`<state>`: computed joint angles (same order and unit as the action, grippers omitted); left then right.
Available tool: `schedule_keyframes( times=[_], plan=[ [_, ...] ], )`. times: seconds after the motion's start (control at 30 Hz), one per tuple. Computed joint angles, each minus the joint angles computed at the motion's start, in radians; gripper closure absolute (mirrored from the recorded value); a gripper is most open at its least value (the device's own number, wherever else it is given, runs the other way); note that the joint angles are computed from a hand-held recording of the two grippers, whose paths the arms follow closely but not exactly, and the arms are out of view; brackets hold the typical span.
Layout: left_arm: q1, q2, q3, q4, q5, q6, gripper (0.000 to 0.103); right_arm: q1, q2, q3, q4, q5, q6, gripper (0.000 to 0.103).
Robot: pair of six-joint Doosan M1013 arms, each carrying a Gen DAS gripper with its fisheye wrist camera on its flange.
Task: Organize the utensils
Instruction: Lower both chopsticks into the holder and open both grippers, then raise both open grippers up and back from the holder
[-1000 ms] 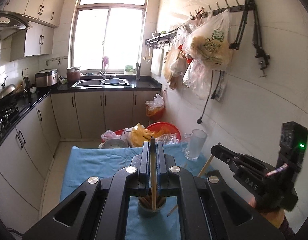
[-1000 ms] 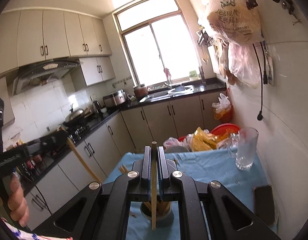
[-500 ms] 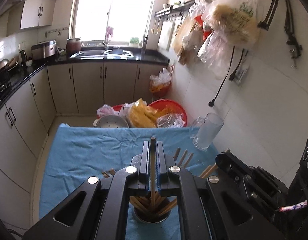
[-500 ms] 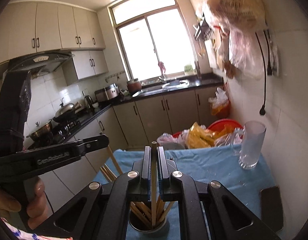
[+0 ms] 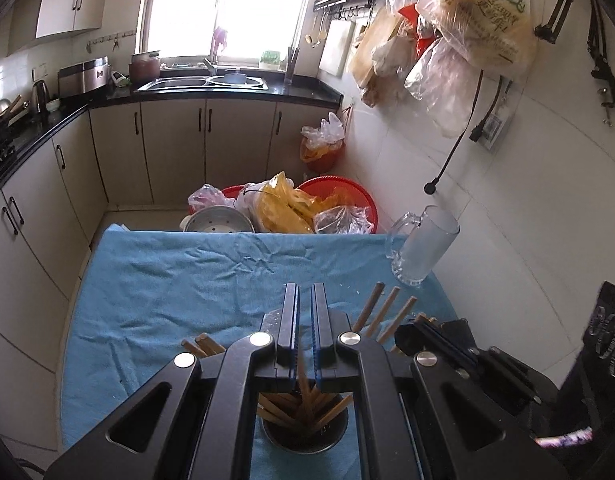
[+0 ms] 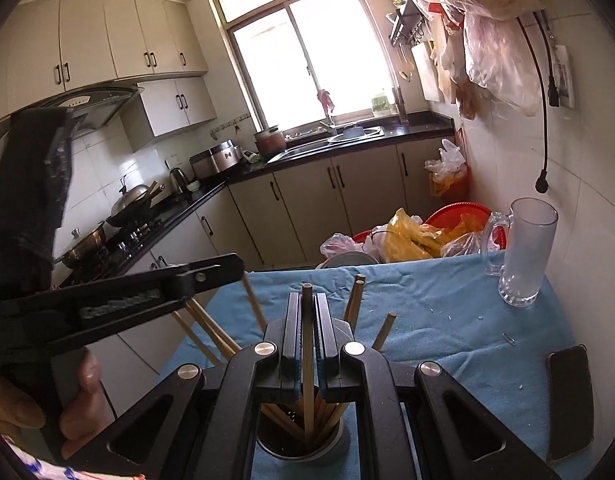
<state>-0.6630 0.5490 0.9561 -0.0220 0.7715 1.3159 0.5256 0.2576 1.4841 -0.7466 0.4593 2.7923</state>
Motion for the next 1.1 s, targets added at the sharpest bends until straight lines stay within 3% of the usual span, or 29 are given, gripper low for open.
schedule_keyframes(
  times=[0.2, 0.47, 0.8, 0.87, 0.97, 1.1],
  plan=[
    [-0.004, -0.038, 0.045, 0.05, -0.044, -0.051, 0.092, -0.007, 0.01, -0.013, 0.036, -0.002, -0.041, 0.097],
    [-0.017, -0.147, 0.198, 0.225, -0.149, -0.211, 0.066, -0.017, 0.031, -0.048, 0.129, 0.005, -0.143, 0.097],
    [-0.034, -0.268, 0.417, 0.441, -0.204, -0.434, 0.057, -0.032, 0.067, -0.107, 0.276, 0.03, -0.291, 0.097],
    [-0.037, -0.278, 0.439, 0.456, -0.201, -0.447, 0.055, -0.029, 0.072, -0.117, 0.266, 0.045, -0.284, 0.091],
    [-0.045, -0.293, 0.472, 0.495, -0.203, -0.476, 0.052, -0.027, 0.068, -0.117, 0.243, 0.045, -0.26, 0.065],
    [-0.057, -0.309, 0.505, 0.572, -0.215, -0.544, 0.046, -0.019, 0.053, -0.105, 0.183, 0.042, -0.208, 0.061]
  ],
)
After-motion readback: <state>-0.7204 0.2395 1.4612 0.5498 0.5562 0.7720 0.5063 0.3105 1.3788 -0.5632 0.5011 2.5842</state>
